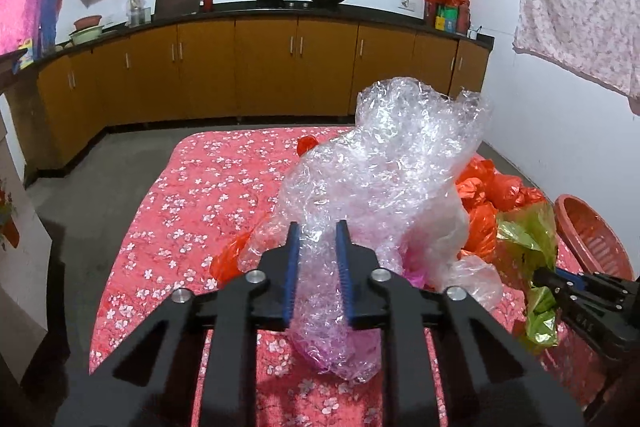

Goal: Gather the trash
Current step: 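Lift both held bags and carry them over the orange basket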

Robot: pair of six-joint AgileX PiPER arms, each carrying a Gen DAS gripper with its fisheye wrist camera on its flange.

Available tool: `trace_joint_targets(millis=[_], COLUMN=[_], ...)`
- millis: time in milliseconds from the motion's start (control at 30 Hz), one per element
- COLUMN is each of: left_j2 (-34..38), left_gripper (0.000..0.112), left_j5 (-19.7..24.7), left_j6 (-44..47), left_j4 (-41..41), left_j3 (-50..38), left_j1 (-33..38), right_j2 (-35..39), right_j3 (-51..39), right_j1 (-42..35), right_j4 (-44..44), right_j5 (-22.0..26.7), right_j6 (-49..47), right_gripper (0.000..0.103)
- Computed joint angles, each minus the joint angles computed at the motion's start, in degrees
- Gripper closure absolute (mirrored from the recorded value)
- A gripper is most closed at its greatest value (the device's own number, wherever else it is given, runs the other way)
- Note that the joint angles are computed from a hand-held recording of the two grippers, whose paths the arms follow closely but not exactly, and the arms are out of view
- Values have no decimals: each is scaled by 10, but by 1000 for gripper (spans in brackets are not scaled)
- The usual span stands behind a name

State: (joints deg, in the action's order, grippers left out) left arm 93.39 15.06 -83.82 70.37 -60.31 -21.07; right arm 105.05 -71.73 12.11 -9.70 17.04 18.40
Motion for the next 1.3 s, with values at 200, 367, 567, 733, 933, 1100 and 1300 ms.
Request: trace_joint_targets(millis=[200, 367, 567, 733, 933, 1100, 1300], left_j2=[-13, -29, -51, -73, -83, -76, -52], left_gripper=[98, 99, 99, 99, 99, 99, 99], left_j5=[2, 10, 20, 25, 25, 24, 25], left_j6=[3, -10, -25, -39, -23, -23, -11], left_j4=[-11, -2, 5, 21, 6, 8, -3], left_j3=[1, 5, 7, 8, -6, -23, -50], left_j1=[1, -2, -7, -20, -45, -75, -114], right_j2=[-19, -35, -56, -73, -96, -116, -140], right_j3=[14, 27, 43, 55, 74, 92, 110], right_j1=[-4, -8, -19, -29, -45, -75, -124], right_j4=[13, 29, 67, 90, 121, 164, 229], right_j5=[-6, -12, -18, -20, -26, -30, -31], right_j6=[-9, -27, -66, -87, -117, -162, -235], right_gripper=[93, 93, 93, 93, 93, 93, 93])
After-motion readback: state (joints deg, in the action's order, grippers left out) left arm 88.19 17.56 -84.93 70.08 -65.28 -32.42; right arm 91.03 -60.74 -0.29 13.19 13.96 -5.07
